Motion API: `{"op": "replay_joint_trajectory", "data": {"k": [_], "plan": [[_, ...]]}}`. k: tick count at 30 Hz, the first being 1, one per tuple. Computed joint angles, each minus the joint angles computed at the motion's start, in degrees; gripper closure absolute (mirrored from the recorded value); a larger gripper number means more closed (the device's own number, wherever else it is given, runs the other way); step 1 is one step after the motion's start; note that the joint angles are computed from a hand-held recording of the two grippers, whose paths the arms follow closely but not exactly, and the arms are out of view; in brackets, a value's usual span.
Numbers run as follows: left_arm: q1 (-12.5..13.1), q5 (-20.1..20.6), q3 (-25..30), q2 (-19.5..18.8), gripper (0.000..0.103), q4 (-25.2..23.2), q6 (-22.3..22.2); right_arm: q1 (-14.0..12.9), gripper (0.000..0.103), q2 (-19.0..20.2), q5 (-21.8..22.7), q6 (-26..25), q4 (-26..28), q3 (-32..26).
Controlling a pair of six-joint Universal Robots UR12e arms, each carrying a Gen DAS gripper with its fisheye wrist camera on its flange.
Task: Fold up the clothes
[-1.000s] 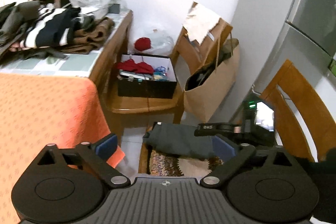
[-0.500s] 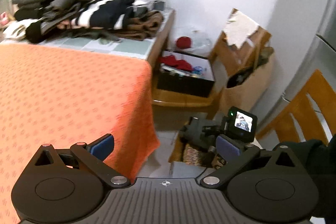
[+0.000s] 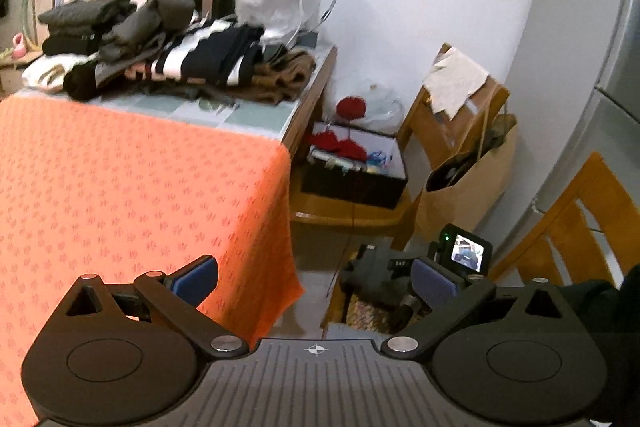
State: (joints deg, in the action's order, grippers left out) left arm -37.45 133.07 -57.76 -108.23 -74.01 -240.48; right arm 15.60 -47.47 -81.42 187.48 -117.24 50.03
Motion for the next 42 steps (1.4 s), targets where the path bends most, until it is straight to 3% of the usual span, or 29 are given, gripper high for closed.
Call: {"op": "replay_joint_trajectory", "data": {"k": [9,14,22,29,37,42], "plan": [[-1.66,1.99,1.40,1.08,0.001,2.94,6.22,-1.52,0.008,-8.57,1.64,-2.11,-1.26,4.91],[-2.52,1.99,0.98,2.72,0.000,1.78,7.48,-1.78,0.007,-13.83,0.96,-5.64,-2.94,8.12],[-4.30,1.94,-3.86,6.78,0.000,5.51,14.24,-1.75,0.006,-22.72,1.49,-11.55,-3.65,13.41],[-5.32,1.37,-8.03,9.78,0.000,9.91,18.53,-1.57,0.000,-31.23,1.54,-11.32,-5.99,20.14],[-5.16,-1.66,-8.14,10.45,0.000,9.67,18.19,-1.75,0.000,-38.05,1.82,-10.65,-4.85,24.72],[-5.63,-1.97,-5.87,9.27,0.000,5.12,17.23,-2.09,0.000,-40.92,2.78,-10.77,-1.98,25.77]]}}
